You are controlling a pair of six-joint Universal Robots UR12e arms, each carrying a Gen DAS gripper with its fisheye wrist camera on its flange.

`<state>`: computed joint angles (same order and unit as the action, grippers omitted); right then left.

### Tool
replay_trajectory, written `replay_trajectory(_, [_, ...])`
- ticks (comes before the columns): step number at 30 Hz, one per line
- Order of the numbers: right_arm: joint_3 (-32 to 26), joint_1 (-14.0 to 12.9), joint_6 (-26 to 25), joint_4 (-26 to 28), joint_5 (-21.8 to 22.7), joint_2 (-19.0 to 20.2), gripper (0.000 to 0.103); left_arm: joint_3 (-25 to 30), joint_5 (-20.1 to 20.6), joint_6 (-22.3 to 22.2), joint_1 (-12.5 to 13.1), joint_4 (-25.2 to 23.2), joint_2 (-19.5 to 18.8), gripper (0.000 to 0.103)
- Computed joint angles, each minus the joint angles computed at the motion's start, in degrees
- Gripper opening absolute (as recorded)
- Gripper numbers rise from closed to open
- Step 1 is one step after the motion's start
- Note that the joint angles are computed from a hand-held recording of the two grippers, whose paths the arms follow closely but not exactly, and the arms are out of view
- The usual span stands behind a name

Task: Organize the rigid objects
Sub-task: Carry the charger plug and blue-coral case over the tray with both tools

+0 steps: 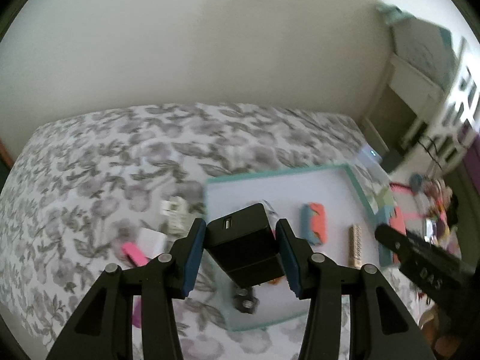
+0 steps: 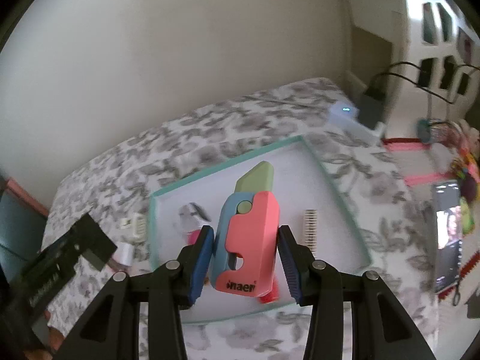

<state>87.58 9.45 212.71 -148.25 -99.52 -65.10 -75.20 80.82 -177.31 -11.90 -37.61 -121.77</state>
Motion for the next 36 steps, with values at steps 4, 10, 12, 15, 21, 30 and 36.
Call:
replay_trajectory(4, [0.65, -0.66, 0.96, 1.73, -1.30, -0.46, 0.047, 0.63, 0.18, 2.65, -1.40, -2.54, -0.68, 0.050])
replay_trajectory(10, [0.58, -1.70, 1.40, 6.26, 0.64, 0.21, 0.047, 2.16, 1.25, 4.76, -2.45, -8.73, -2.21, 0.050])
replay_trajectory(12, [0.55, -1.94, 1.62, 7.20, 1.69, 0.60, 0.047, 2.66, 0.75, 4.33, -2.40, -10.77, -2.69, 0.050])
replay_trajectory(15, [0.33, -2.11, 1.91, 8.86, 2.75, 1.15, 0.047, 3.23, -0.68, 3.57, -2.17, -13.24, -3.22, 0.050])
replay_trajectory(21, [-0.35, -2.19, 1.26, 11.45, 3.18, 2.00, 0.047, 4.04, -1.03, 3.30, -2.24, -15.91, -4.02, 0.050])
replay_trajectory(30, [-1.15, -2.21, 0.75, 14.57, 3.71, 2.94, 0.047, 5.18, -0.71, 3.68, -2.54, -19.02, -5.27, 0.050])
replay_trajectory(36, [-1.89, -1.86, -0.30, 15.54, 2.66, 3.47, 0.047, 5.39, -0.96, 3.39, -2.57, -19.72, -5.46, 0.051])
